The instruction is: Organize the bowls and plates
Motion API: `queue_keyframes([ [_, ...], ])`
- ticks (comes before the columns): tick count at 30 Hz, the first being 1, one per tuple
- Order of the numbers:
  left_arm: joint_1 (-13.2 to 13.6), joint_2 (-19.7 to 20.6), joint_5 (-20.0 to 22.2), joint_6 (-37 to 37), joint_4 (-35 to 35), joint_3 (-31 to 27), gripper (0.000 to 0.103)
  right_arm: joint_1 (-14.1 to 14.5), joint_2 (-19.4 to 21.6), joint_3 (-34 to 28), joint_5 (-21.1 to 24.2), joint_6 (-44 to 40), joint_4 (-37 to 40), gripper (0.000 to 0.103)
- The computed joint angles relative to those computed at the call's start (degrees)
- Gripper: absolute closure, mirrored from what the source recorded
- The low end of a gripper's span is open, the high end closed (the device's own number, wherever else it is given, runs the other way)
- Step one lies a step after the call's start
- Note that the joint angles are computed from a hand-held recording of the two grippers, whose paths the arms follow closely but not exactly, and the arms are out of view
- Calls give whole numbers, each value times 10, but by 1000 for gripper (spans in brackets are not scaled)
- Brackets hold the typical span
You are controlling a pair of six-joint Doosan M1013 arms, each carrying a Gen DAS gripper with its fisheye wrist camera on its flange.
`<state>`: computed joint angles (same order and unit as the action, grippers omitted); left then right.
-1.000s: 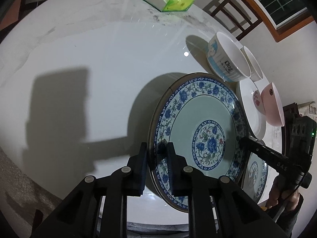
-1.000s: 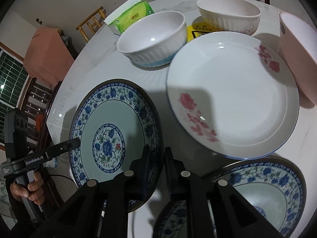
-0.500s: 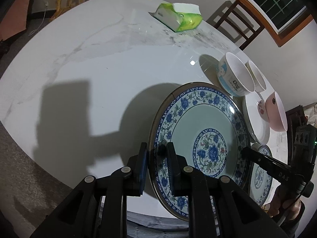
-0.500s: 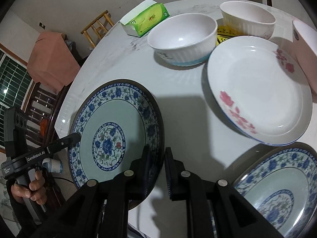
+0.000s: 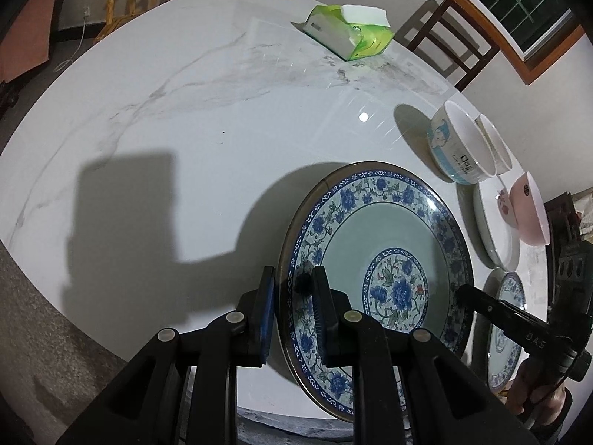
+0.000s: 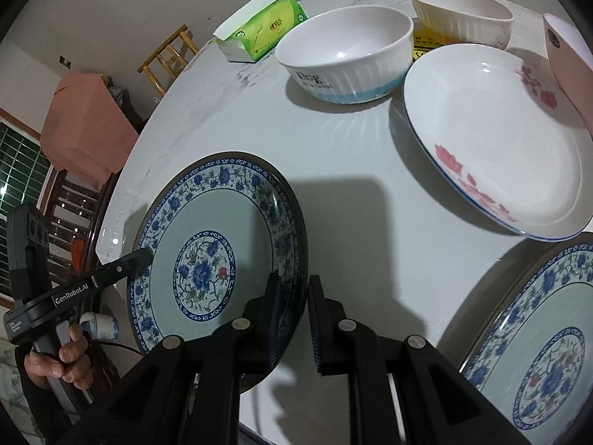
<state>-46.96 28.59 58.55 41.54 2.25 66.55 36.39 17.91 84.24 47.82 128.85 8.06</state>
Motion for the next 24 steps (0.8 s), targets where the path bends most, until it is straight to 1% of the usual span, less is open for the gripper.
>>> queue_keyframes([
  [3, -1, 0, 3, 0, 13, 0, 87, 3, 4, -4, -2, 5, -4, 89],
  [9, 3, 0, -3, 0, 6, 10, 86, 6, 3, 1, -2, 6, -5, 89],
  [13, 5, -2, -15, 0, -1, 18, 86, 9, 1, 2, 1, 7, -17, 88],
  [17, 5, -1, -13, 1, -3, 18, 84, 11, 1, 2, 1, 9, -21, 88],
  [22, 5, 0, -12, 3, -5, 18, 84, 15, 6, -8, 17, 3, -33, 85],
  [24, 5, 1, -7, 0, -1, 16, 81, 14, 9, -13, 23, 0, -31, 85],
])
